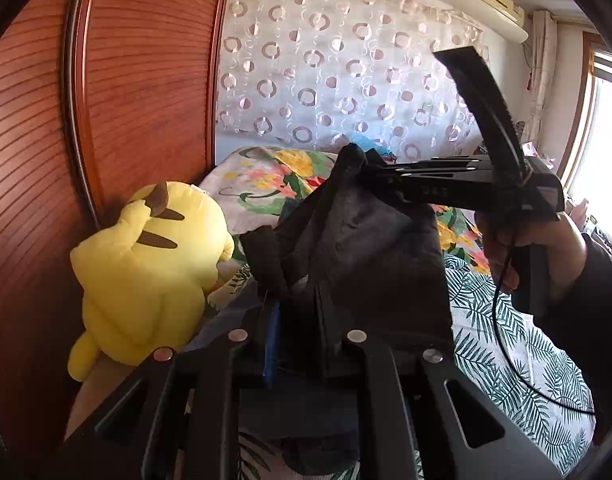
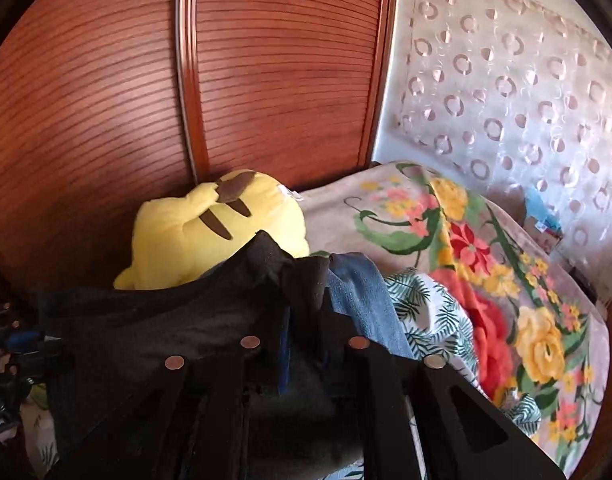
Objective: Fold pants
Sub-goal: 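Lift and carry the folded pants with both tools toward the blue jeans stack, then lower the pants onto the blue jeans and open both tools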
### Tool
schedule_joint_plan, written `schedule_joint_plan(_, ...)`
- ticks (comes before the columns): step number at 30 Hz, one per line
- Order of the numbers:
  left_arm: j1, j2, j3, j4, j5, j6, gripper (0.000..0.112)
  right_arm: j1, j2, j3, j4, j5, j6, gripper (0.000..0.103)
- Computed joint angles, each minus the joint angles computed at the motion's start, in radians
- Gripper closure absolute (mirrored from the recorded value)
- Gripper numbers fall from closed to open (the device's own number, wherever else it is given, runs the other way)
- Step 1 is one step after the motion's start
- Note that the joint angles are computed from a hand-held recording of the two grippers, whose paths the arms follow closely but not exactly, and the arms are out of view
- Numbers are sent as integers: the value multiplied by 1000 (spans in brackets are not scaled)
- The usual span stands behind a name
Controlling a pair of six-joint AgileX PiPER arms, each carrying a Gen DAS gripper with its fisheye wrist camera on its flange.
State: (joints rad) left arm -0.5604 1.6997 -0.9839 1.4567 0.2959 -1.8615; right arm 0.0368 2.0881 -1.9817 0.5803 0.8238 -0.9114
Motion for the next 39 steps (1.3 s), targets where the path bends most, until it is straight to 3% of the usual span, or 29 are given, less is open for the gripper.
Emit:
schedule_joint_plan(3, -15, -21, 10, -17, 22, 30, 89, -28, -7, -7, 48, 41, -24, 81)
schedule_joint_plan(7, -28, -29, 12, -21, 52, 54, 67, -88, -106, 153, 171, 7, -150, 79)
schedule_joint_plan(11, -33, -29, 4, -34, 55, 81, 57, -120, -185, 299, 264, -28, -267, 79)
schedule_joint_plan(13, -37, -26, 2, -12, 58, 61, 31, -131, -196, 335, 292, -27, -302, 79)
schedule_joint_plan(15, -36, -17, -4, 4, 54, 49, 30, -135, -195, 356, 302, -32, -331, 79)
schedule_joint_plan(20, -18, 58, -50, -168, 48, 215, 30, -126, -137, 308, 249, -49, -261, 79)
schedule_joint_plan(27, 23, 123, -47, -133, -22, 142, 30, -87, 33, 130, 134, -34, -92, 79)
schedule_joint_plan(31, 30, 134, -28, 22, -56, 6, 30, -74, 47, 145, 169, -80, -111, 76)
schedule_joint_plan(35, 31, 121, -20, 12, -64, 15, 30, -68, 32, 154, 154, -87, -89, 74)
schedule_joint_plan(39, 23, 112, -17, 14, -41, 22, 30, -70, -79, 332, 238, -165, -212, 64)
